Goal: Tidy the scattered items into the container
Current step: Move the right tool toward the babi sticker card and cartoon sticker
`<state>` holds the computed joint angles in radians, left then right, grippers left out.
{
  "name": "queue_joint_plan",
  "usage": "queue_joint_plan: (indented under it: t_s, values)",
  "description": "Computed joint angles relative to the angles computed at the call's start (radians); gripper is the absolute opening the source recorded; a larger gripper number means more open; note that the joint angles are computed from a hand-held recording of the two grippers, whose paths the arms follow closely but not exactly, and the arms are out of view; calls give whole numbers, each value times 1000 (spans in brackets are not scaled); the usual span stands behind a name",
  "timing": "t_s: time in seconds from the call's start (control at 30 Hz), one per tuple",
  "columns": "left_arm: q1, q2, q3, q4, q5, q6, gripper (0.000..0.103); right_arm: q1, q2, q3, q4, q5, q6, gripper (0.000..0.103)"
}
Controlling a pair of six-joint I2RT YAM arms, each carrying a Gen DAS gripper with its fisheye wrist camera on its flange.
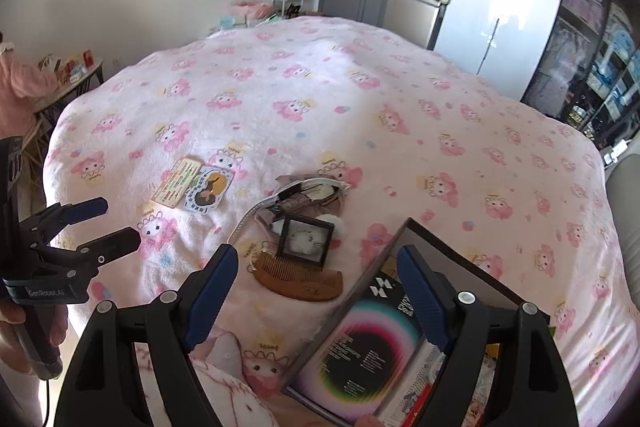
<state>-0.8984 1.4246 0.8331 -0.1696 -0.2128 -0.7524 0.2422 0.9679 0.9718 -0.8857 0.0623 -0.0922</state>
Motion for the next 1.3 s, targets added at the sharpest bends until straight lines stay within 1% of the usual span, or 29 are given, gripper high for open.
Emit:
queue_joint_plan:
  t_s: [0.03, 0.1, 0.13, 0.2, 0.23, 0.27, 0.3, 0.33, 0.37, 0.4, 0.47, 0.53, 0.6, 0.7, 0.77, 0.8, 0.83, 0.9, 0.93, 1.03, 1.1, 1.17, 1.2, 1.27, 1.3]
  values:
    - [27, 13, -13, 9, 20, -7, 82, 5, 59, 19, 11, -38, 4, 80]
    - [74, 37, -37, 33, 29, -21, 79, -8, 207, 80, 15, -149, 4, 80]
    - [106, 42, -56, 57, 50, -26, 75, -1, 284, 113, 14, -177, 3, 80]
    - [173, 66, -96, 120, 113, -54, 70, 47, 440, 181, -4, -172, -45, 80]
    - [212, 84, -121, 168, 156, -71, 67, 71, 504, 206, 2, -159, -65, 79]
    - [243, 110, -140, 219, 202, -93, 64, 89, 558, 225, 12, -152, -77, 77]
    - [274, 150, -151, 272, 256, -115, 54, 100, 612, 247, 18, -158, -84, 70]
    - [294, 197, -153, 315, 300, -125, 41, 107, 664, 272, 22, -175, -82, 64]
    - [303, 242, -144, 342, 327, -131, 35, 107, 715, 298, 26, -194, -78, 50]
    - [308, 289, -128, 359, 342, -141, 31, 111, 761, 322, 33, -211, -66, 33]
    - [320, 371, -101, 410, 389, -174, 31, 123, 847, 371, 48, -211, -46, 16]
    - [334, 432, -78, 463, 434, -226, 31, 144, 925, 426, 56, -187, -57, 16]
    - [345, 469, -58, 483, 438, -266, 31, 148, 989, 479, 50, -201, -74, 16]
    - [369, 502, -48, 529, 442, -314, 31, 126, 1068, 553, 37, -262, -47, 16]
    - [375, 517, -32, 536, 423, -328, 31, 111, 1104, 583, 40, -311, -26, 16]
    - [376, 523, -23, 533, 412, -331, 12, 106, 1122, 598, 39, -322, -14, 16]
    - [377, 523, -22, 536, 412, -339, 4, 103, 1140, 614, 32, -324, -5, 16]
    - [379, 490, -73, 592, 436, -340, 2, 97, 1154, 634, 24, -322, -8, 16]
    - [374, 459, -104, 599, 437, -332, 2, 93, 1148, 635, 29, -325, -8, 16]
    - [379, 373, -156, 519, 447, -290, 2, 89, 1133, 651, 21, -350, -18, 16]
    - [401, 340, -161, 424, 468, -258, 2, 101, 1128, 665, 20, -356, -34, 19]
    - [425, 314, -152, 324, 456, -233, 2, 127, 1157, 706, -8, -349, -61, 20]
    - [438, 301, -157, 306, 448, -237, 3, 143, 1171, 715, -13, -336, -76, 20]
    - [464, 256, -213, 336, 454, -249, 7, 182, 1215, 769, -44, -327, -100, 20]
    - [469, 246, -229, 343, 465, -252, 14, 200, 1240, 798, -61, -326, -108, 20]
